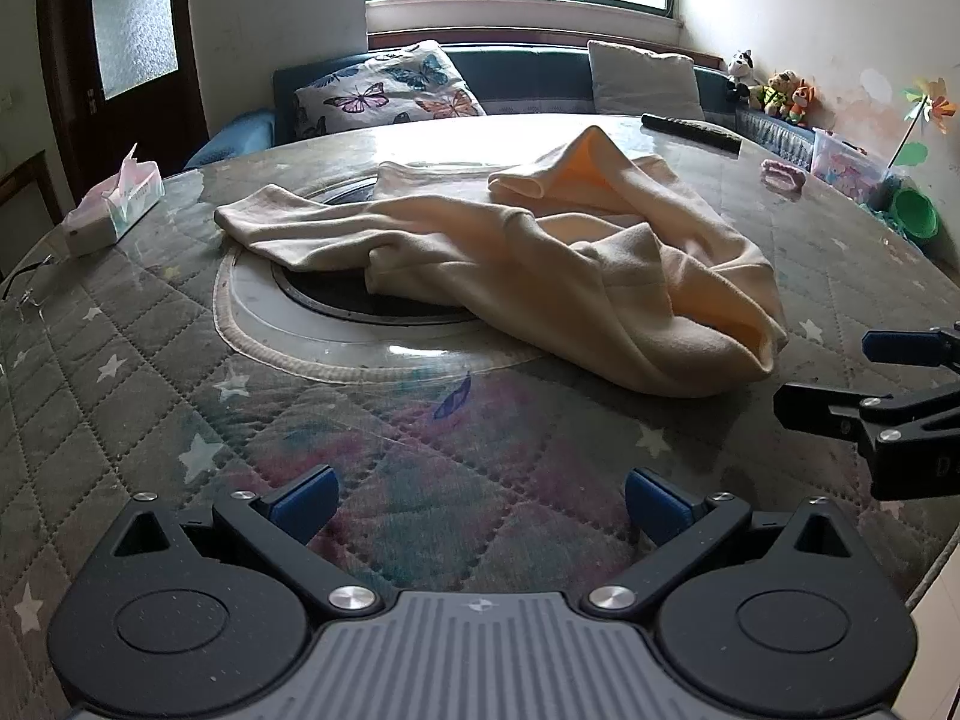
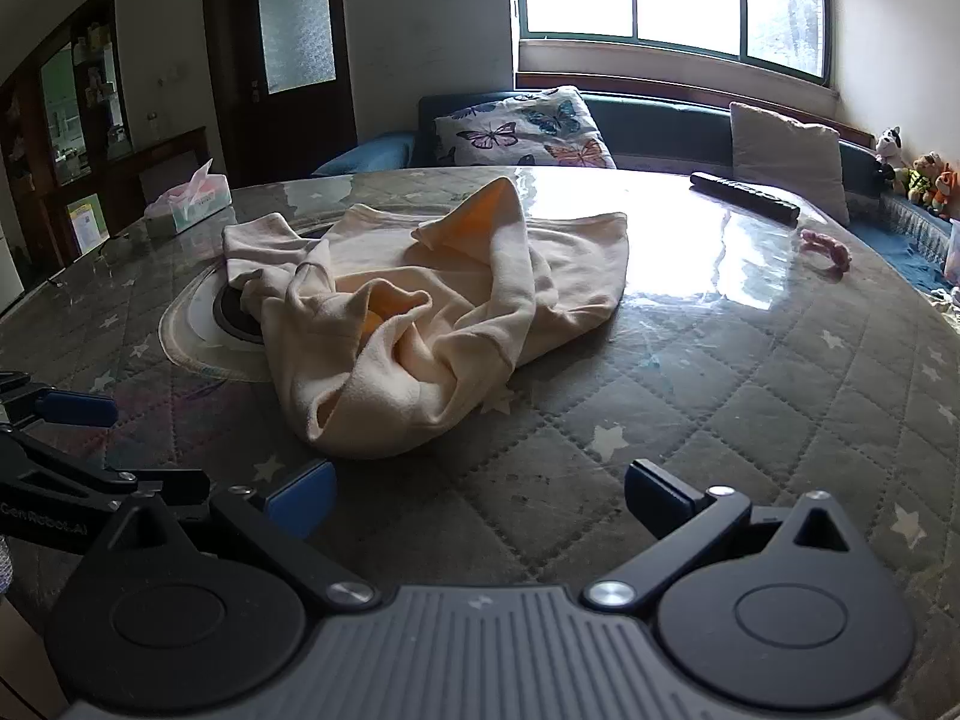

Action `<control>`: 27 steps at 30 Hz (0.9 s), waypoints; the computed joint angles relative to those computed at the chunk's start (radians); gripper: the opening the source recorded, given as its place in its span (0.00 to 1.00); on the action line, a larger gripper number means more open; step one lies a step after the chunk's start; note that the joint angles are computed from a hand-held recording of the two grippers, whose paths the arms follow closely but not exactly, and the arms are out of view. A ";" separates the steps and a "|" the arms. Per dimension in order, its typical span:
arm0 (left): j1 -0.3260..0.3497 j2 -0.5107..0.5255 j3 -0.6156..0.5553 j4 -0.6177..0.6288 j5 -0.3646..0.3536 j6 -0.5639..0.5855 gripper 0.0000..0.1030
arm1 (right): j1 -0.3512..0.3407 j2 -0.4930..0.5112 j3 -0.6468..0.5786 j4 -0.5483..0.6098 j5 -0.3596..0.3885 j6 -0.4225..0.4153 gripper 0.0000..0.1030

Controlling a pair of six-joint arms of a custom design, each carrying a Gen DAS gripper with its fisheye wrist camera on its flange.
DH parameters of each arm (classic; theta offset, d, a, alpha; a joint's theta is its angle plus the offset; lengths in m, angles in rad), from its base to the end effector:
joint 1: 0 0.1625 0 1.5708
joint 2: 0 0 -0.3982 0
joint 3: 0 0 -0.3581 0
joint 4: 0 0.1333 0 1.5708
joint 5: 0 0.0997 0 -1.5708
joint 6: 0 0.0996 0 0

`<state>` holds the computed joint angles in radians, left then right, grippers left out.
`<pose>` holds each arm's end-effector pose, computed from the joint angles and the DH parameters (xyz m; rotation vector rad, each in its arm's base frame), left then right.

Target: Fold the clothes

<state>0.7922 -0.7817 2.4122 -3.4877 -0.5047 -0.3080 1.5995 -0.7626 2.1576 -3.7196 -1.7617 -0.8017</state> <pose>-0.1032 -0.4186 0.0675 0.3294 2.1733 -0.9384 0.1284 -0.4867 0.0819 0.9437 -2.3813 0.8461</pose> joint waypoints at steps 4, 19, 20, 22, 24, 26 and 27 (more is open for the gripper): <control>0.002 -0.002 -0.005 0.010 -0.002 0.002 1.00 | 0.001 -0.001 -0.005 0.015 0.000 0.000 1.00; 0.017 -0.007 -0.035 0.040 -0.008 0.012 1.00 | 0.006 0.005 -0.029 0.047 -0.007 0.004 1.00; 0.019 -0.008 -0.038 0.043 -0.008 0.014 1.00 | 0.006 0.005 -0.031 0.050 -0.006 0.005 1.00; 0.021 -0.011 -0.043 0.045 -0.008 0.019 1.00 | 0.006 0.003 -0.032 0.053 -0.003 0.005 1.00; 0.023 -0.012 -0.048 0.042 -0.005 0.027 1.00 | 0.006 0.001 -0.034 0.057 -0.003 0.003 1.00; 0.025 -0.015 -0.055 0.035 -0.003 0.038 1.00 | 0.005 -0.002 -0.034 0.059 -0.002 0.001 1.00; 0.026 -0.017 -0.059 0.029 -0.004 0.044 1.00 | 0.005 -0.005 -0.034 0.061 -0.001 0.002 1.00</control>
